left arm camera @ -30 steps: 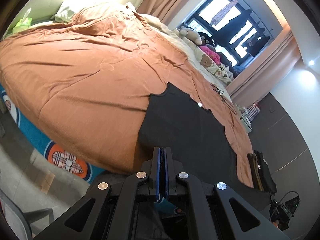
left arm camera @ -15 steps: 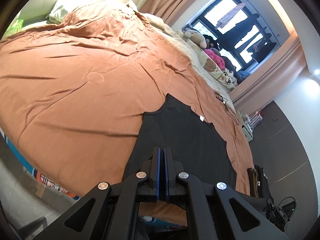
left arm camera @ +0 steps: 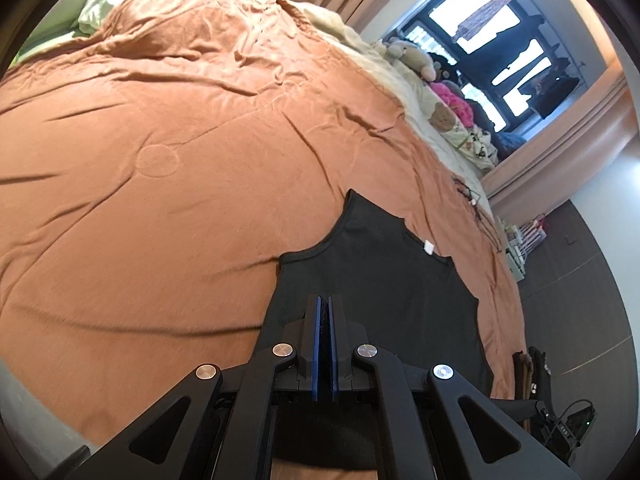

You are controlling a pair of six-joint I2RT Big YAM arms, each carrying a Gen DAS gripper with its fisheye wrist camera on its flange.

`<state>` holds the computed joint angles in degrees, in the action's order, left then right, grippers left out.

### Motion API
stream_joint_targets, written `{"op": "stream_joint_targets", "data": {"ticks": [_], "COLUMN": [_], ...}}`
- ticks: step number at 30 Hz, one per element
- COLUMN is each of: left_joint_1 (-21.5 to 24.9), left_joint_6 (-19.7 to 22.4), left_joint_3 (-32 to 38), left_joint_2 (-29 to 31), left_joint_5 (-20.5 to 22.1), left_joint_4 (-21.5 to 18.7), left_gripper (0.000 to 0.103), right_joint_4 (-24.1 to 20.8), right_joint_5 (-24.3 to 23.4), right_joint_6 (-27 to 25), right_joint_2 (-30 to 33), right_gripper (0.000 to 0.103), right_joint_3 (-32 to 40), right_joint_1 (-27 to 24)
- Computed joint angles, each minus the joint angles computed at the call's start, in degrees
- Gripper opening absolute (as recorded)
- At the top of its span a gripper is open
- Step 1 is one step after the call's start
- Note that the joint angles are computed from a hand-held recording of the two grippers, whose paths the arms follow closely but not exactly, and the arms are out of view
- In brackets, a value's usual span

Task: Fold small clothes
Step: 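Lift the hem with both tools and fold it toward the collar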

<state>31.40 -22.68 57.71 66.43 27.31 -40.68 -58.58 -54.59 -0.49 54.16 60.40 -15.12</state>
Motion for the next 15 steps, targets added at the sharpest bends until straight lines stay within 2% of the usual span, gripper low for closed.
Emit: {"op": "stream_joint_targets", "data": {"ticks": [9,15], "left_joint_1": [-2.19,-3.94], "left_joint_6": [-0.43,-0.42], "left_joint_3": [4.76,9.35], "left_joint_2": [8.21,14.22], "left_joint_5": [-3.36,-5.92], "left_joint_4": [0.22,-0.48], "left_gripper": [0.003,0.003], "right_joint_4": [5.34,7.03], "right_joint_5": [7.9,11.96], "right_joint_6": [5.94,7.61], "right_joint_2": [6.32,11.27], "right_gripper": [0.002,0.002], "right_joint_3": [3.73,7.12], "right_joint_1": [7.85,11.78]}}
